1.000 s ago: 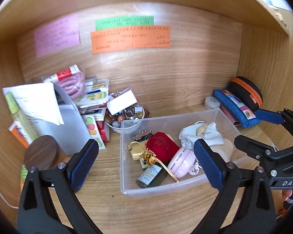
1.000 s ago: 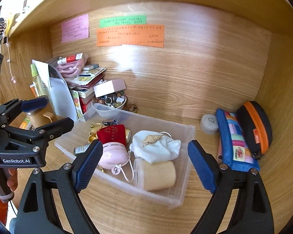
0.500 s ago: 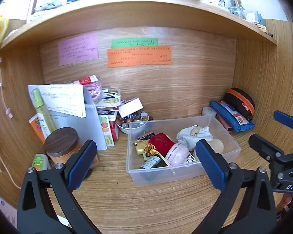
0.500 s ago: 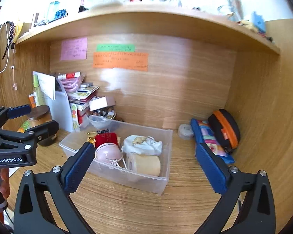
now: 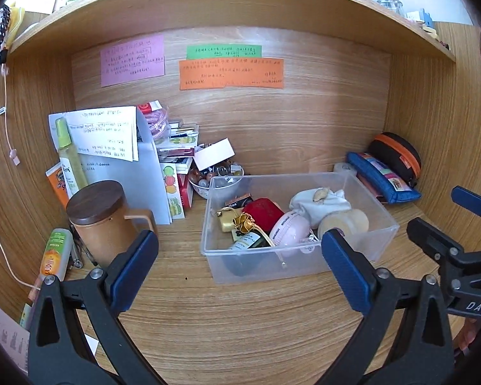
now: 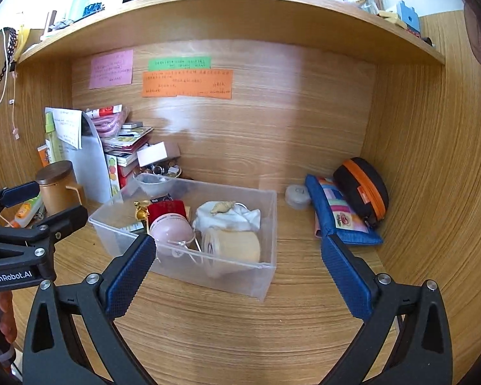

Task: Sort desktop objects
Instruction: 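Withdraw both open grippers from the clear bin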

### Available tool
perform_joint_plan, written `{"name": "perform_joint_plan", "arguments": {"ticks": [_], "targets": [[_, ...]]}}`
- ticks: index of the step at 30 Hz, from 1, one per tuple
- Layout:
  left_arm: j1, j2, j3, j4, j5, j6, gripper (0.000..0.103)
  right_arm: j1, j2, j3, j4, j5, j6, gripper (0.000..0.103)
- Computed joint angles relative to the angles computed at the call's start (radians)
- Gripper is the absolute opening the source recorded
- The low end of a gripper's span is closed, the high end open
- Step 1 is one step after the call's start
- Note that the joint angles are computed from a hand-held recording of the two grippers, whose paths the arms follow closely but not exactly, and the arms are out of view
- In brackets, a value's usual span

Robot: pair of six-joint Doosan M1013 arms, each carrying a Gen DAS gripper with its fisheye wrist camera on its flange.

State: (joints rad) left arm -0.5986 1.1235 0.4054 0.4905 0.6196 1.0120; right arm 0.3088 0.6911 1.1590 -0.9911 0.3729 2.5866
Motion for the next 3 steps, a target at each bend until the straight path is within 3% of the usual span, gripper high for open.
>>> {"name": "perform_joint_plan", "arguments": {"ticks": [3], "targets": [[0.003,0.012,-0.024,-0.05,0.012,0.026,0.103,-0.005,-0.003,0.008,0.004,-0.011,0.004,0.103]]}}
